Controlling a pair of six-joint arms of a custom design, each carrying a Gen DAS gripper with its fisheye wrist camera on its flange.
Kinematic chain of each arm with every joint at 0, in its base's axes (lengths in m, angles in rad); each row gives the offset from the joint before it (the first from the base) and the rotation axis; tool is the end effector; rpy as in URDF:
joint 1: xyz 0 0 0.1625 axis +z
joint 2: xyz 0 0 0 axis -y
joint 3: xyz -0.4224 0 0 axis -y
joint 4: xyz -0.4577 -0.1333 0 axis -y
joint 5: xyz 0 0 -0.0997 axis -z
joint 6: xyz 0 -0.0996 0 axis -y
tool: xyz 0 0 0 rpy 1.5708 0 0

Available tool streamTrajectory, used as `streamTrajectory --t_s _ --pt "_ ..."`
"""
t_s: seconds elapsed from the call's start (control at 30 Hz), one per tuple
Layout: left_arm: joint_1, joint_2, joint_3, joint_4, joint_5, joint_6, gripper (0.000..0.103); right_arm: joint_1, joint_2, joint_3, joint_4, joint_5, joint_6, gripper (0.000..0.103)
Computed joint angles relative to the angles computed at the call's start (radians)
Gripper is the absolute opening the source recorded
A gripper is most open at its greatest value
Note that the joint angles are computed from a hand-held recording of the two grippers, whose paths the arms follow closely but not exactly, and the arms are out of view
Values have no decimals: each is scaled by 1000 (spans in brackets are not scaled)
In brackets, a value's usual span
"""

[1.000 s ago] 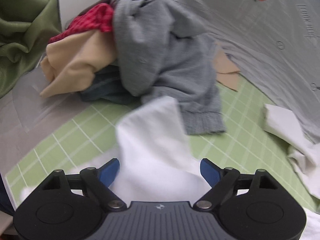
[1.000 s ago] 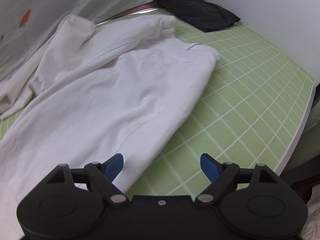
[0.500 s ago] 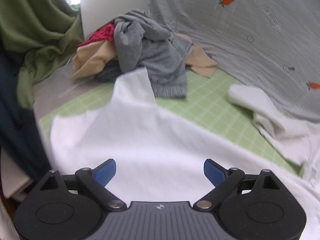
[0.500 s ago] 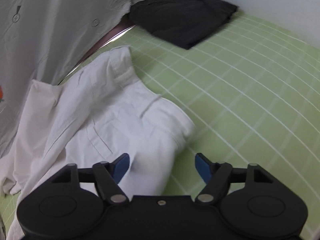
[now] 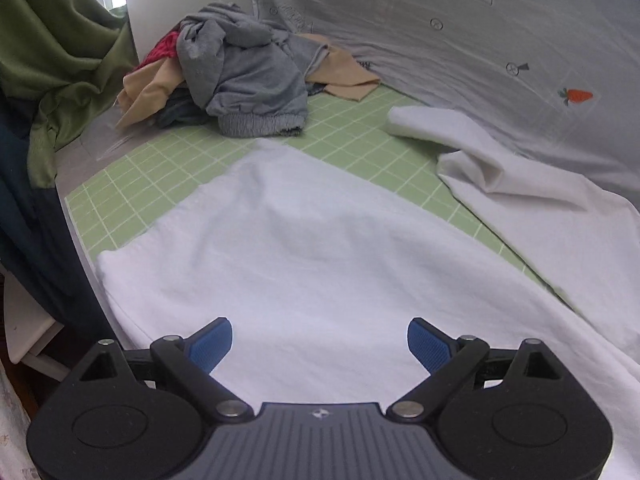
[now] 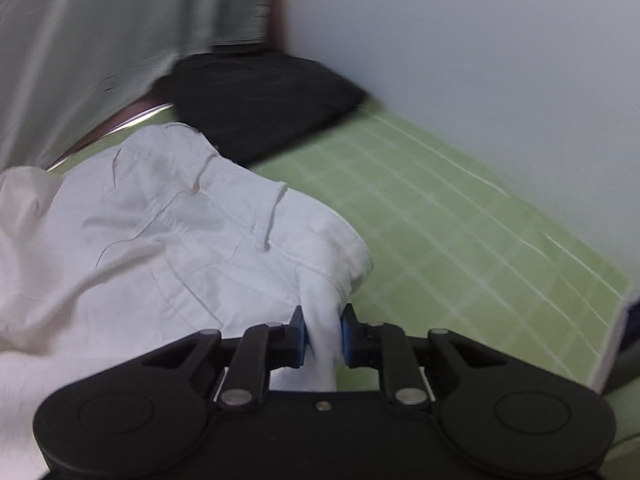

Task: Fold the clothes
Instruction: 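Release the shirt with the left gripper while the right gripper grasps the shirt hem, then open the right gripper and release the white trousers leg onto the mat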

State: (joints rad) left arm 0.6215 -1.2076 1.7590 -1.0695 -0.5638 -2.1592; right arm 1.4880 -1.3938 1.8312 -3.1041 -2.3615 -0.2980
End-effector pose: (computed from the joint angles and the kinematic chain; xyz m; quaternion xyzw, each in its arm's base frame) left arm -0.3149 -0.4930 0.2046 -0.2313 0.7608 -0.4098 0.4469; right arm 0.0129 -0.6000 0.4411 -0.1149 -0.8047 0.4099 0.4138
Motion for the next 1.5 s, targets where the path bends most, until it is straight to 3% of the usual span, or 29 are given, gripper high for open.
streamTrajectory --t_s 0.13,0.27,0.4,0.53,0.7,0.9,1.03,1.2,1.23,1.3,1.37,1.5 --pt "7 -5 10 -28 -31 22 94 -14 -25 16 0 -19 -4 25" --pt "16 -12 6 -40 -22 76 94 24 27 4 -94 -126 -122 45" --pt "33 -27 0 -48 2 130 95 69 75 -25 -197 -204 -175 80" --pt "64 -61 -1 -73 35 191 95 119 139 -64 -284 -254 -219 88" --pt "121 -87 -23 -141 110 327 94 176 197 -95 -191 -245 -83 100" --pt "221 -90 -21 -511 187 706 95 226 306 -182 -18 -179 114 103" --pt "308 -44 -58 -835 182 1012 95 235 406 -279 48 -201 176 103" --pt "417 57 -159 -1163 81 1336 95 240 459 -339 104 -266 187 103" --pt "436 78 -181 -1216 51 1376 94 237 460 -343 143 -280 225 103" --pt "475 118 -219 -1324 -21 1436 94 232 460 -351 225 -305 303 103" --pt "503 152 -251 -1415 -81 1478 93 227 466 -350 231 -320 321 103" --pt "535 216 -316 -1499 -130 1519 88 229 476 -351 192 -327 283 103"
